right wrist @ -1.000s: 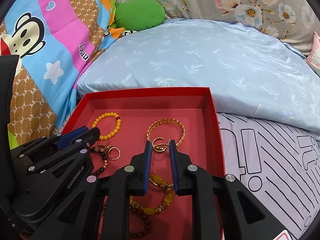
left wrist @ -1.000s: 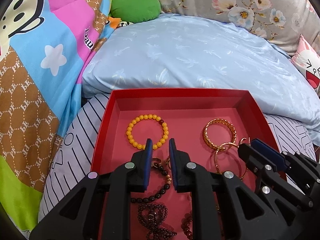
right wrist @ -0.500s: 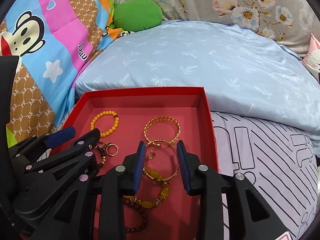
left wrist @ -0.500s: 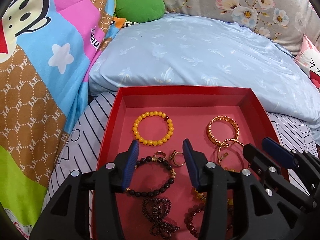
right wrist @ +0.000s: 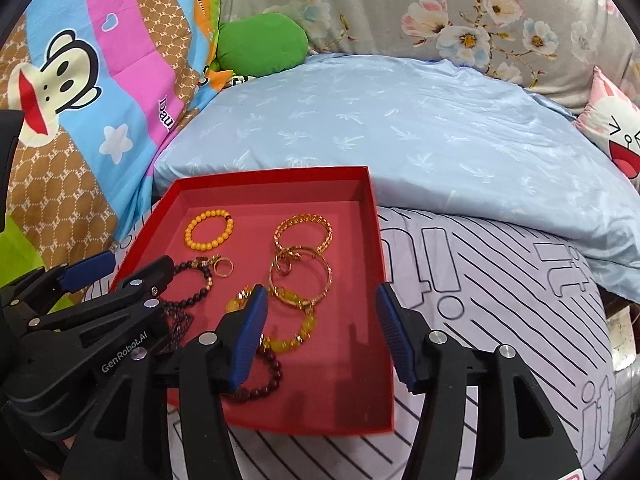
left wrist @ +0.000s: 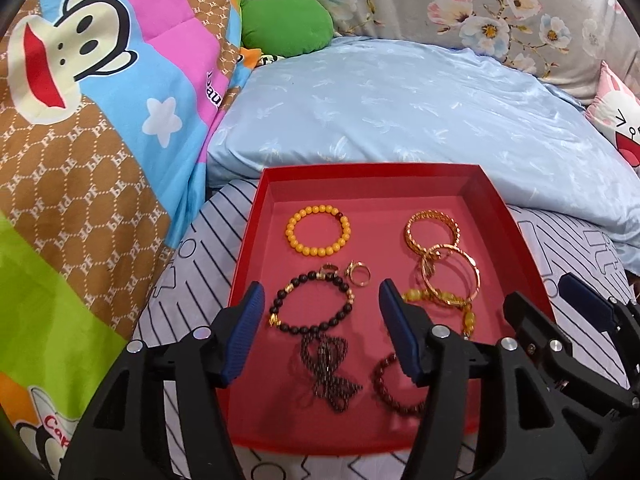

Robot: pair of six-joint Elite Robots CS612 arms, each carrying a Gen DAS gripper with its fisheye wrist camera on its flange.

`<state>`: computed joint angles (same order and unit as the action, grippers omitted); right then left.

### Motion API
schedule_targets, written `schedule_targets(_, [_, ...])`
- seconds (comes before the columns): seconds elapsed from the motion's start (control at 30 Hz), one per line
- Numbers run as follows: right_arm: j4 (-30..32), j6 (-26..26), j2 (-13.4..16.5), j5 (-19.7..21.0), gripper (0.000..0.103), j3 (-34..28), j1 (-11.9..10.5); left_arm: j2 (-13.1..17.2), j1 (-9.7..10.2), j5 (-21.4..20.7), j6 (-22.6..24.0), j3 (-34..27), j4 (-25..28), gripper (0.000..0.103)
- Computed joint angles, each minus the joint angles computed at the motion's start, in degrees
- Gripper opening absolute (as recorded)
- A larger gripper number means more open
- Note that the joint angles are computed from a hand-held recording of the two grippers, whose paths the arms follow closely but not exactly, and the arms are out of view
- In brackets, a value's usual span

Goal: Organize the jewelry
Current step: 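Withdraw both open tools from the red tray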

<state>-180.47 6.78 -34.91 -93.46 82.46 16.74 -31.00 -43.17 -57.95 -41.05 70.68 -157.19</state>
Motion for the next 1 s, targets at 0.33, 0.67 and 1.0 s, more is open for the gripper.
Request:
schedule_targets(0.33, [-2.9, 2.6, -3.5, -0.2, 0.070, 6.9, -0.1, -3.6, -2.03, 2.2, -4.7, 6.5, -0.7, 0.084])
schedule_targets(0.67, [-4.3, 3.1, -5.0, -1.2, 0.083, 10.9, 0.4, -5.4, -3.17, 2.4, -8.7, 10.7, -0.2, 0.092])
schedule_targets(1.0, [-6.1, 2.5, -5.4, -2.2, 0.085, 12.9, 0.9, -5.9, -3.79, 2.2, -11.1, 12.6, 0.3, 0.093])
